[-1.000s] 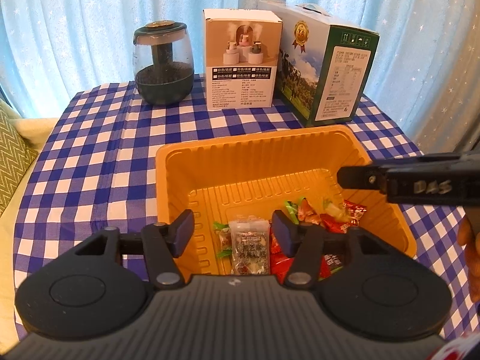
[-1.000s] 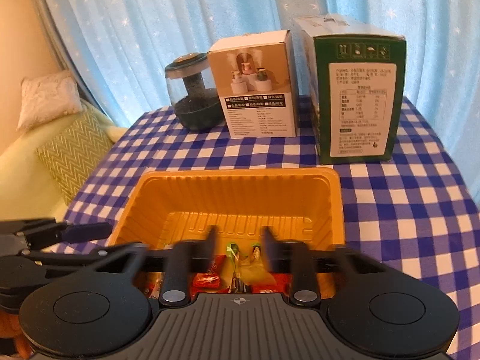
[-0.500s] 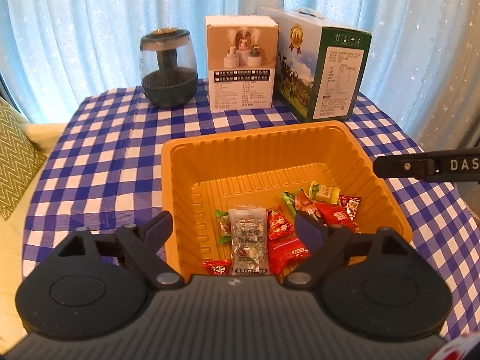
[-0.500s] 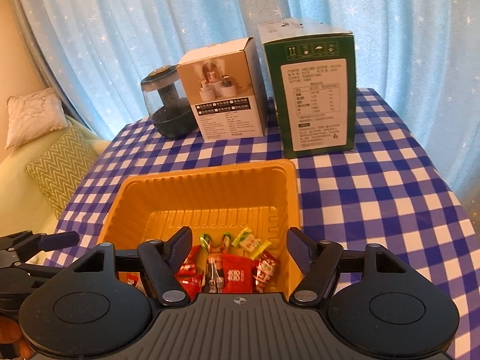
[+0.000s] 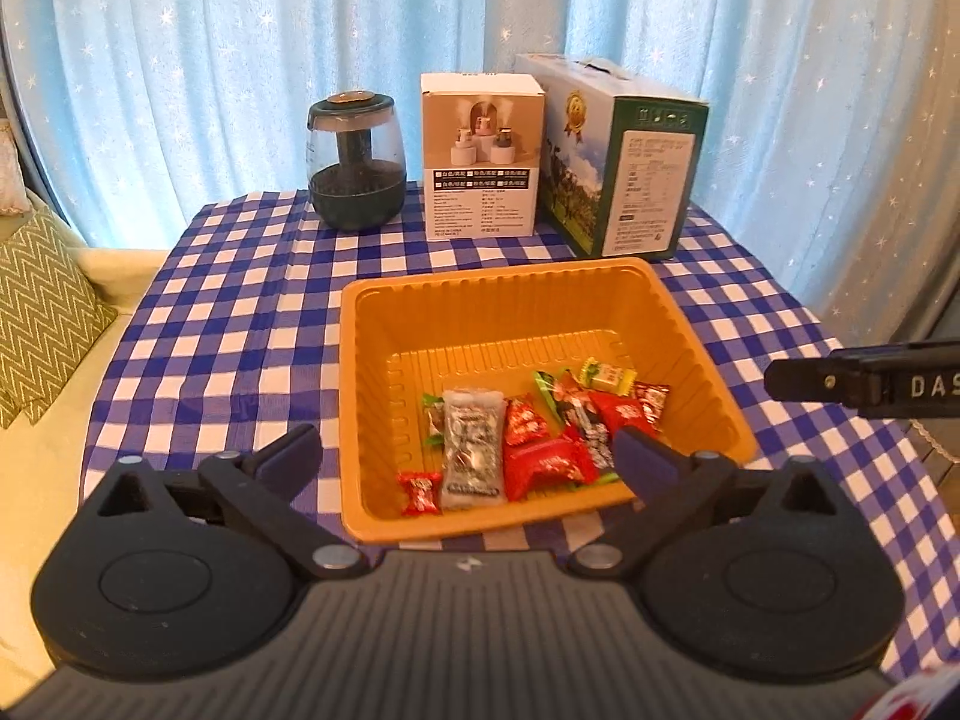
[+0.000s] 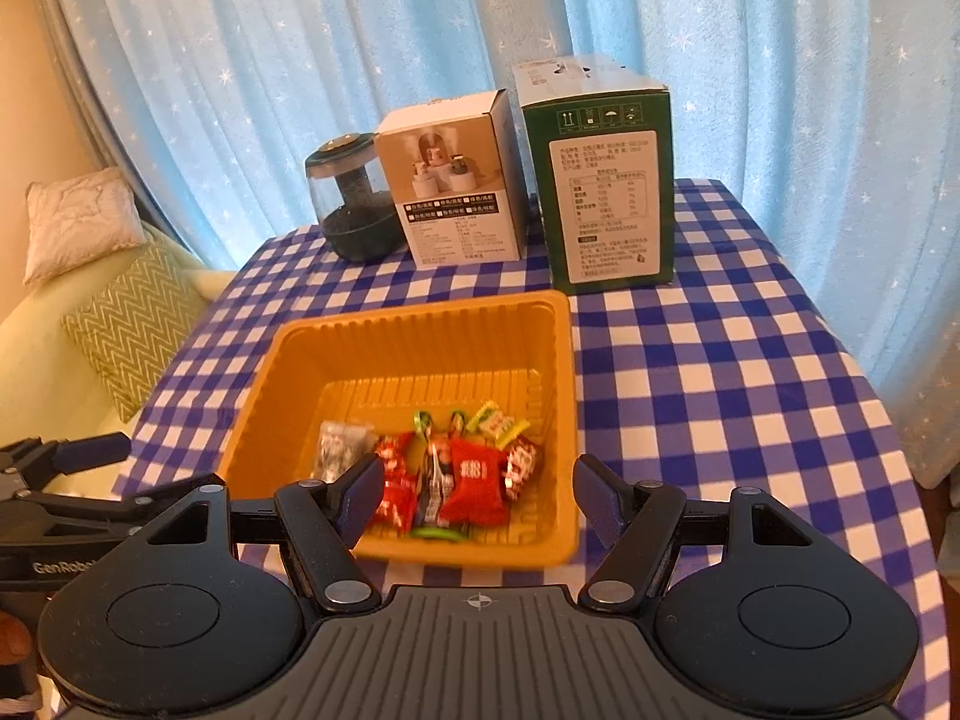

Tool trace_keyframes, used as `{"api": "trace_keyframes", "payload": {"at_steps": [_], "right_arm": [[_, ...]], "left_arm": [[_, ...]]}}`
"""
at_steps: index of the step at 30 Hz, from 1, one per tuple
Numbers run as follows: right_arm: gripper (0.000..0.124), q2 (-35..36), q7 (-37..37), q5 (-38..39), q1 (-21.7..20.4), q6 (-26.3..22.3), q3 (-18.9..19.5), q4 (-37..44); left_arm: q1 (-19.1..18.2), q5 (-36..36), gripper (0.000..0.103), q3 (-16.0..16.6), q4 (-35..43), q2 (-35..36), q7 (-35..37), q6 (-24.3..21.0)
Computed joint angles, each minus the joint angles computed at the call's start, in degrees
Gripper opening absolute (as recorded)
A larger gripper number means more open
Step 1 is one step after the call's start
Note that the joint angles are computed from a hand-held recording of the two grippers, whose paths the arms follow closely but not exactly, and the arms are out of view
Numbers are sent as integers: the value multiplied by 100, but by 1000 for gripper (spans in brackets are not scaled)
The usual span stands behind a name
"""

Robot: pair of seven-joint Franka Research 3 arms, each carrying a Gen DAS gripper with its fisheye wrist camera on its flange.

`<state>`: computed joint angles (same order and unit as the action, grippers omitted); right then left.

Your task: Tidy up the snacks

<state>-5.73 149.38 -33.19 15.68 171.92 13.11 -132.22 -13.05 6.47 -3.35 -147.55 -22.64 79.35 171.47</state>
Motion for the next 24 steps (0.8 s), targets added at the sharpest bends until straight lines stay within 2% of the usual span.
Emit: {"api": "trace_keyframes", "payload": {"at_steps": [3,6,9,12,20,24], "right_arm": [[70,-288,4,110,7,-64,60,-236],[70,-606,-99,382,-23,-130,189,-500],[71,-970,-151,563,-169,-187,425,-769],[71,-1331,-221,808,-277,-246,650,-1011],[72,-2340,-433,1547,-318,-429,1165,-1580],[73,-2808,-423,1895,-288,-557,1415,-1804]], "left_arm": [[-44,-78,103,-6,-223,-342,-78,-75],[145,63,103,-228,-443,-719,-387,-175],[54,96,103,-184,-650,-1090,-506,-294],[101,232,103,-293,-884,-1510,-668,-431],[-140,195,103,-255,-1438,-2715,-1120,-1055],[-101,275,103,-466,-1635,-3330,-1441,-1434]]}}
